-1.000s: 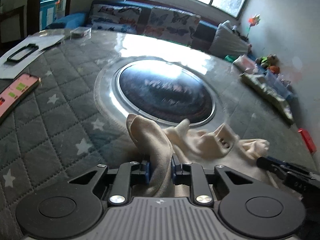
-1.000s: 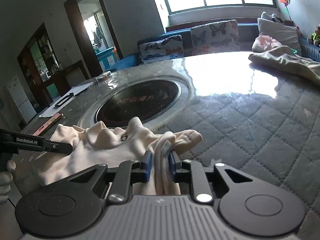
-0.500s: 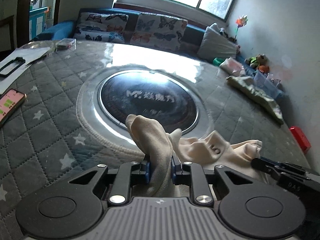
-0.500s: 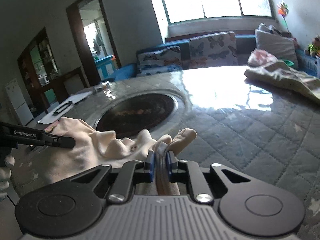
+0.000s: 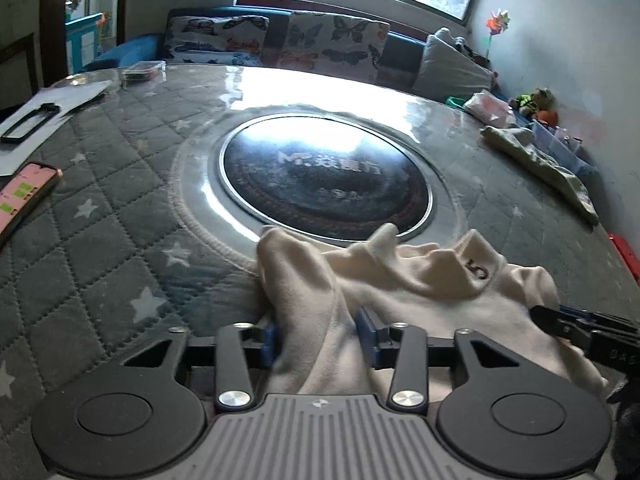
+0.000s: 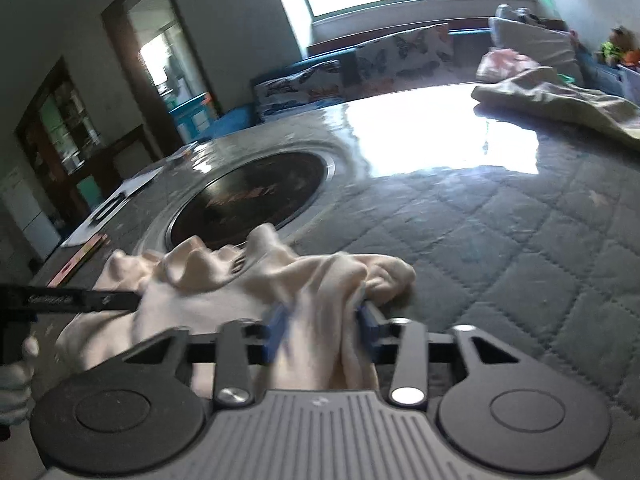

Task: Fold clothes

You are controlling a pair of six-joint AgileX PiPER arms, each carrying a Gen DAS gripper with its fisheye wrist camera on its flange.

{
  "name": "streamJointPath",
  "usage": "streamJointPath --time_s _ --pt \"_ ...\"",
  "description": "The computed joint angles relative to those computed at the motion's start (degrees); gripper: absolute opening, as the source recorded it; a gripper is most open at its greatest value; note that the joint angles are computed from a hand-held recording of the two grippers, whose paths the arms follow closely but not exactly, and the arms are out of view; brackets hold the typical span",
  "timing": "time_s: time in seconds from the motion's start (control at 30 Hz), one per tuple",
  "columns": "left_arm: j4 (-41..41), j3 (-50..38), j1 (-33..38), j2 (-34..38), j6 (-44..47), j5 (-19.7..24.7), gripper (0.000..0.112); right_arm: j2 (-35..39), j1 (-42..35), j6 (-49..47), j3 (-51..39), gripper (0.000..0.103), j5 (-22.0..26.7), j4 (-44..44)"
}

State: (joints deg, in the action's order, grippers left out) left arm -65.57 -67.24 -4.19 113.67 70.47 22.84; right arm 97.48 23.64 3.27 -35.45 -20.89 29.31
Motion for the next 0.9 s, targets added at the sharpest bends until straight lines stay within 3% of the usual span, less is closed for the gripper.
streamJointPath --time_s 0.13,0.27,0.43,0.73,0.9 --pt "1.65 -1.53 -0.86 -1.08 -2.15 2.12 0.023 -1.88 1.17 -2.54 1.51 0.016 -2.71 1.9" --pt "0.36 -4.22 -4.01 -2.31 -0.82 4.68 0.022 -7.71 1.16 -10.64 3.92 0.015 -3.85 7.62" --pt "3.47 -10.31 -11.56 -0.52 -4.85 4.37 0.021 -14.34 -1.14 -23.94 5.97 0.015 -4.27 17.75" --pt "16.75 -31.7 -24.66 10.04 -23.35 7.88 0.022 -26.36 -16.09 -46.41 9.43 0.014 -2.78 32.14" --pt "25.78 -46.02 -30.44 18.69 -34.27 10.94 0.022 -28.67 -27.53 -50.12 9.79 0.014 0.12 30.29"
